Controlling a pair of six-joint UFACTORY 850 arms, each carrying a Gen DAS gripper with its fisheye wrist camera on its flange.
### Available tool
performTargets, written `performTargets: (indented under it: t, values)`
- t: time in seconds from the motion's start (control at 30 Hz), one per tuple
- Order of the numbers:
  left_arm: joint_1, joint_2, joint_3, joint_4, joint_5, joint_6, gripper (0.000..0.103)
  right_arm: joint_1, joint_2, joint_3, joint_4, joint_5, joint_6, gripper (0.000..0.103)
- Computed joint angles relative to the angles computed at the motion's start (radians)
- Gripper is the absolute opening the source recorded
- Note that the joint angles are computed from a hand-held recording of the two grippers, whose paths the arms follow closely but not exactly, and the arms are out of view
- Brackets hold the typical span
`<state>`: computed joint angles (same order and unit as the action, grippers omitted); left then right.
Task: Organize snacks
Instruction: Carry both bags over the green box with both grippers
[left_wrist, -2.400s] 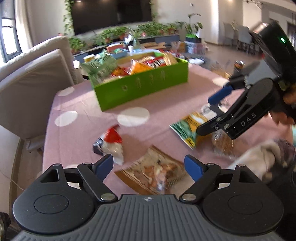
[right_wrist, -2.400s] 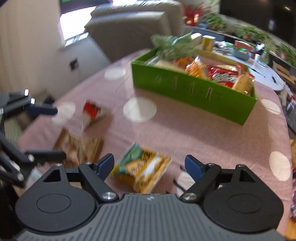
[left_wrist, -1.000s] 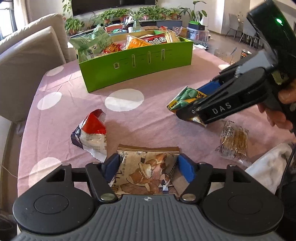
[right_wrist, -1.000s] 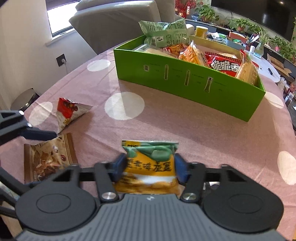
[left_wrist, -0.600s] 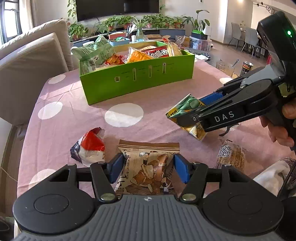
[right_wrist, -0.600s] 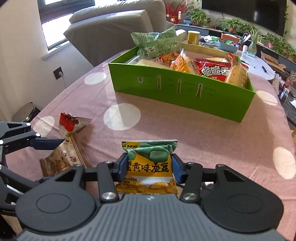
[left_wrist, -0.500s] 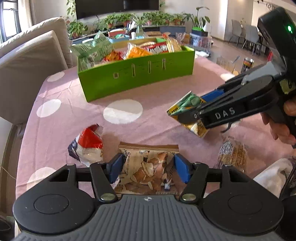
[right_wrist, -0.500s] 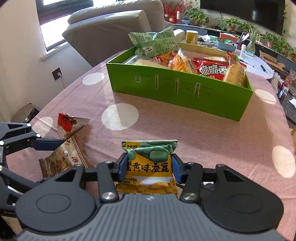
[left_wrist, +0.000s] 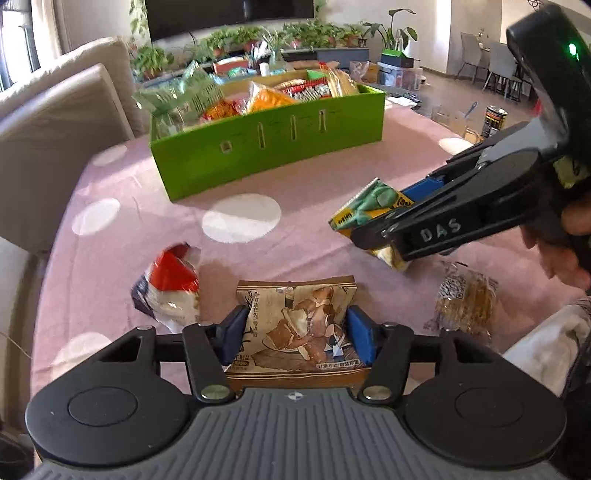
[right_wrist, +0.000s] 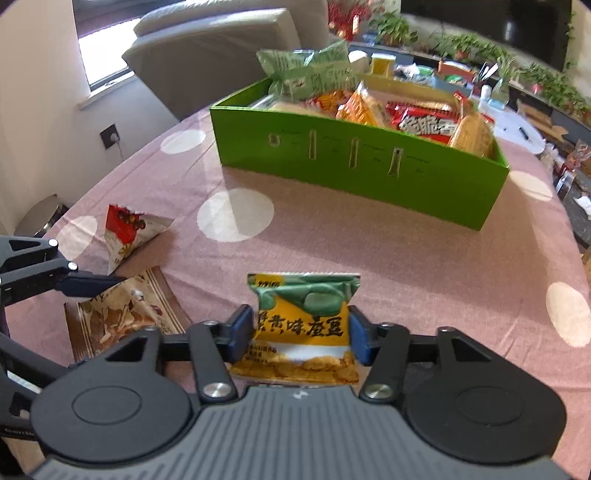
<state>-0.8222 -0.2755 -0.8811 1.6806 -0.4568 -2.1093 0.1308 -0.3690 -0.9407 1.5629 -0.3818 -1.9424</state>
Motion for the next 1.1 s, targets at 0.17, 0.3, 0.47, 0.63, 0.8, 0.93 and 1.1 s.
performTargets:
  t: [0.17,0.3,0.47,0.63,0.8,0.93,1.1]
  values:
    - [-0.008,0.034,0.013,0.103,-0.041,-0.124,0.055,-0.028,0.027,0.010,0.072,-0.055,-0.038,0.080]
    - [-0.008,0.045,0.006,0.125,-0.074,-0.146,0.055,-0.044,0.042,0.016,0.130,-0.093,-0.066,0.080]
    - [0.007,0.039,-0.022,0.145,-0.090,-0.161,0.055,-0.051,0.045,0.004,0.179,-0.119,-0.084,0.080]
    - [0.030,0.024,-0.062,0.178,-0.100,-0.195,0.055,-0.056,0.038,-0.030,0.222,-0.130,-0.100,0.080]
    - [0.064,0.004,-0.107,0.208,-0.088,-0.241,0.055,-0.058,0.025,-0.066,0.263,-0.143,-0.116,0.080]
    - [0.082,-0.018,-0.147,0.208,-0.094,-0.226,0.055,-0.057,0.002,-0.102,0.280,-0.154,-0.102,0.080]
    - [0.115,-0.040,-0.194,0.201,-0.110,-0.205,0.055,-0.052,-0.032,-0.156,0.293,-0.166,-0.070,0.080]
